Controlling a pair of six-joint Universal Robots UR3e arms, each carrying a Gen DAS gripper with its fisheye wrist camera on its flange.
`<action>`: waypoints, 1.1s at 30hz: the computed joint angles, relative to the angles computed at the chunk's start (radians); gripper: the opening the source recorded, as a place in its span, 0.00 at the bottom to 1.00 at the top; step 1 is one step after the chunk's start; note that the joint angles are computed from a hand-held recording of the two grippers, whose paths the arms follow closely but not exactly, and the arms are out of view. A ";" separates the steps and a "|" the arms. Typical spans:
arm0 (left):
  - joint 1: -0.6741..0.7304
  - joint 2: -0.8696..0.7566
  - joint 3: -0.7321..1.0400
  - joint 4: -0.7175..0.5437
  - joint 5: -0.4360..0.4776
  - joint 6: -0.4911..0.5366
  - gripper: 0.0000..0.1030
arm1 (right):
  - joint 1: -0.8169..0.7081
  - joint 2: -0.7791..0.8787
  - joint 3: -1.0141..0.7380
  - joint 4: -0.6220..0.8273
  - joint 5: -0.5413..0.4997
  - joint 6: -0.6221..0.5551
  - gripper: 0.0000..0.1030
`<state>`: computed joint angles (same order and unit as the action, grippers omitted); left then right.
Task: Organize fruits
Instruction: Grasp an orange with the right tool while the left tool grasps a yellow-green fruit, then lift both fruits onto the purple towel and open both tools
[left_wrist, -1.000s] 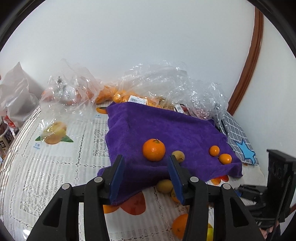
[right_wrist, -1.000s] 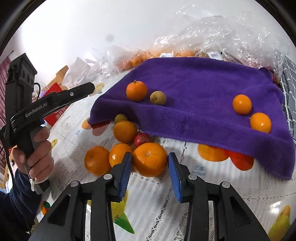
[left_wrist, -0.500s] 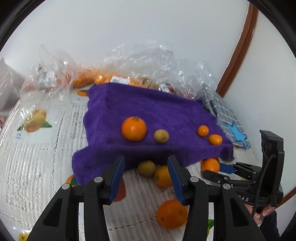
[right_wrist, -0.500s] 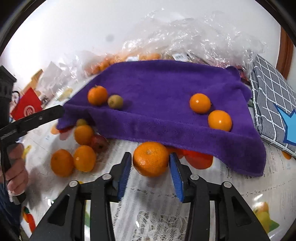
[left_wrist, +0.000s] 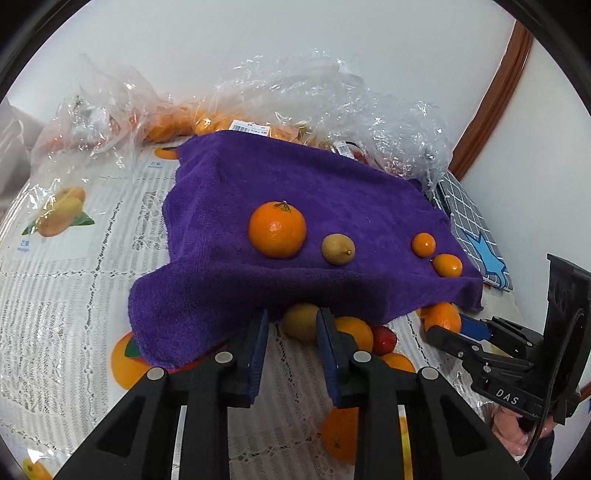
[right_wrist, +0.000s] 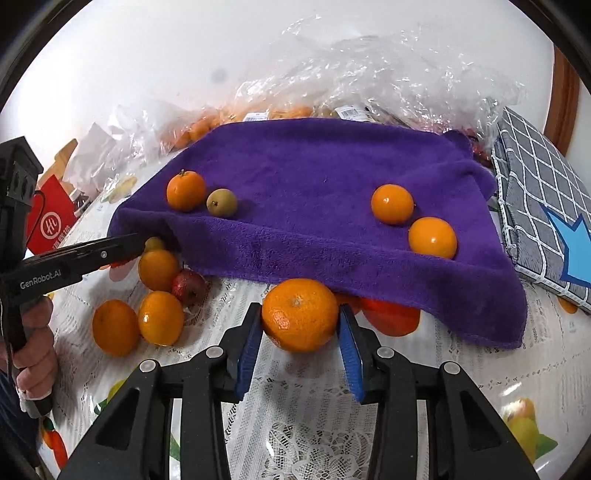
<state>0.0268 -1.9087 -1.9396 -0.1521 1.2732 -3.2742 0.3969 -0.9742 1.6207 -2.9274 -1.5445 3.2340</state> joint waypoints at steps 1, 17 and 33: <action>-0.005 -0.010 0.013 -0.008 0.005 -0.002 0.25 | 0.001 0.000 -0.001 0.000 0.001 -0.002 0.39; -0.070 -0.031 0.047 0.004 0.074 0.022 0.22 | -0.009 -0.009 0.022 -0.036 0.032 -0.012 0.39; 0.003 0.059 -0.094 0.248 0.076 -0.032 0.22 | -0.058 -0.081 0.164 -0.276 0.046 0.064 0.39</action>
<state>0.0301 -1.8496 -2.0339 0.0963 1.3489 -3.3062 0.3386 -1.0552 1.7848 -3.2034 -1.4985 3.2976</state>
